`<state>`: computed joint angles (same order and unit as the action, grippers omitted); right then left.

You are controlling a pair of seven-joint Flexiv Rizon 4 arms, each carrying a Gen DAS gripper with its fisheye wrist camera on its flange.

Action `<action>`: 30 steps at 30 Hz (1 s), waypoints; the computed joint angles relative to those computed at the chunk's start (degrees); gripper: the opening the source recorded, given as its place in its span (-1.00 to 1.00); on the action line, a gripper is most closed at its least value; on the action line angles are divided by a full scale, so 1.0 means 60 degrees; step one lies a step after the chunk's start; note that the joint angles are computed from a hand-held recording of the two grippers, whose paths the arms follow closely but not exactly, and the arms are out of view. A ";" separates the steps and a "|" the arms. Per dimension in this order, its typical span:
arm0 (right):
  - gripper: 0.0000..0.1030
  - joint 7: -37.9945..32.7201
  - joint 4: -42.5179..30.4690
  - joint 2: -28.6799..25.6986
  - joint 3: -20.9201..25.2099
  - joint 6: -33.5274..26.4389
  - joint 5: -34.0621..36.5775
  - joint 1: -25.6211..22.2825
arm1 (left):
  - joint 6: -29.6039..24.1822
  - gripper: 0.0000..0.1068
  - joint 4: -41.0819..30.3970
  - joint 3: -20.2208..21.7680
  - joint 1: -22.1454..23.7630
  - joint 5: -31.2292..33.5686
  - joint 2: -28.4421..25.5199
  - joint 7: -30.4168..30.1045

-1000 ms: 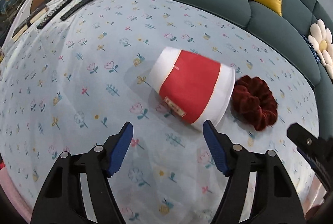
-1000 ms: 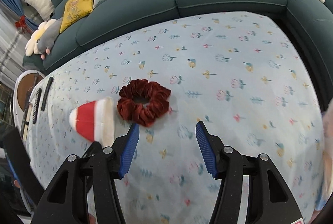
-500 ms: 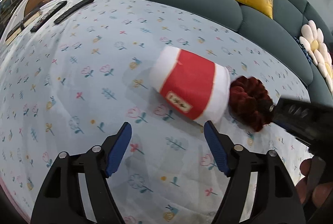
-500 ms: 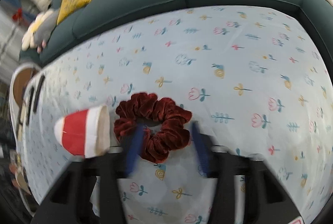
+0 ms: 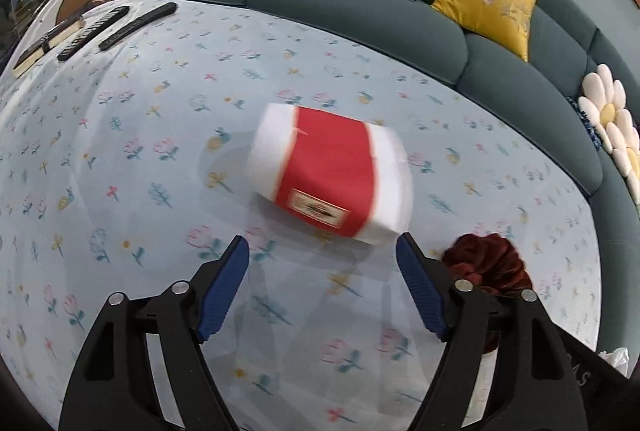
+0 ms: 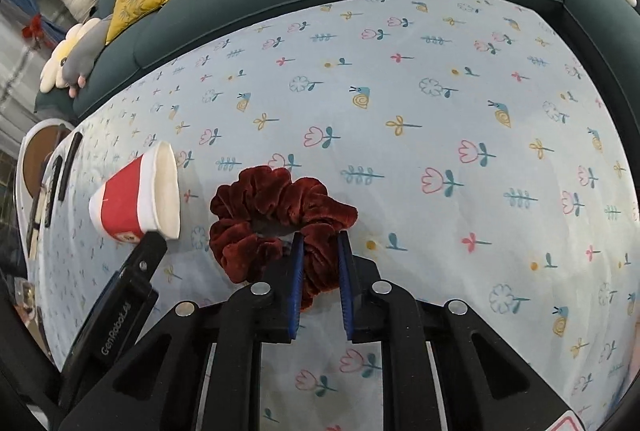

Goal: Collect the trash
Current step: 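Grasp the dark red velvet scrunchie with the right tool while the left grasps the red-and-white cup, then carry the cup and velvet scrunchie over the wastebasket and open both tools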

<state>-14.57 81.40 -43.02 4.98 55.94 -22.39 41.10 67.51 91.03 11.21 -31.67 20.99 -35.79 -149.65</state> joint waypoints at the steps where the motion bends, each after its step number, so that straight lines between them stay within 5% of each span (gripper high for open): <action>1: -0.71 0.0004 0.0079 0.0058 -0.0037 0.0032 -0.0044 0.0011 | -0.0081 0.38 -0.0099 0.0024 -0.0059 0.0043 -0.0046 0.0001; 11: -0.71 0.0297 0.0863 0.0512 -0.0053 0.0399 -0.0213 -0.0160 | -0.1822 0.37 -0.1436 0.0436 -0.0417 0.0728 -0.0611 -0.1443; 20: -0.72 0.0362 0.0866 0.0390 0.0064 0.0741 -0.0113 -0.0057 | -0.1492 -0.24 -0.0238 0.0251 0.0224 0.1343 0.0159 -0.2101; 22: -0.72 0.0468 0.0863 0.0370 0.0046 0.0821 -0.0091 0.0015 | -0.1172 -0.66 -0.0017 0.0132 0.0504 0.1321 0.0257 -0.1990; 30: -0.72 0.0763 0.0726 0.0353 0.0044 0.0870 -0.0063 0.0243 | -0.0573 -0.89 0.0492 0.0098 0.0857 0.1247 0.0703 -0.1257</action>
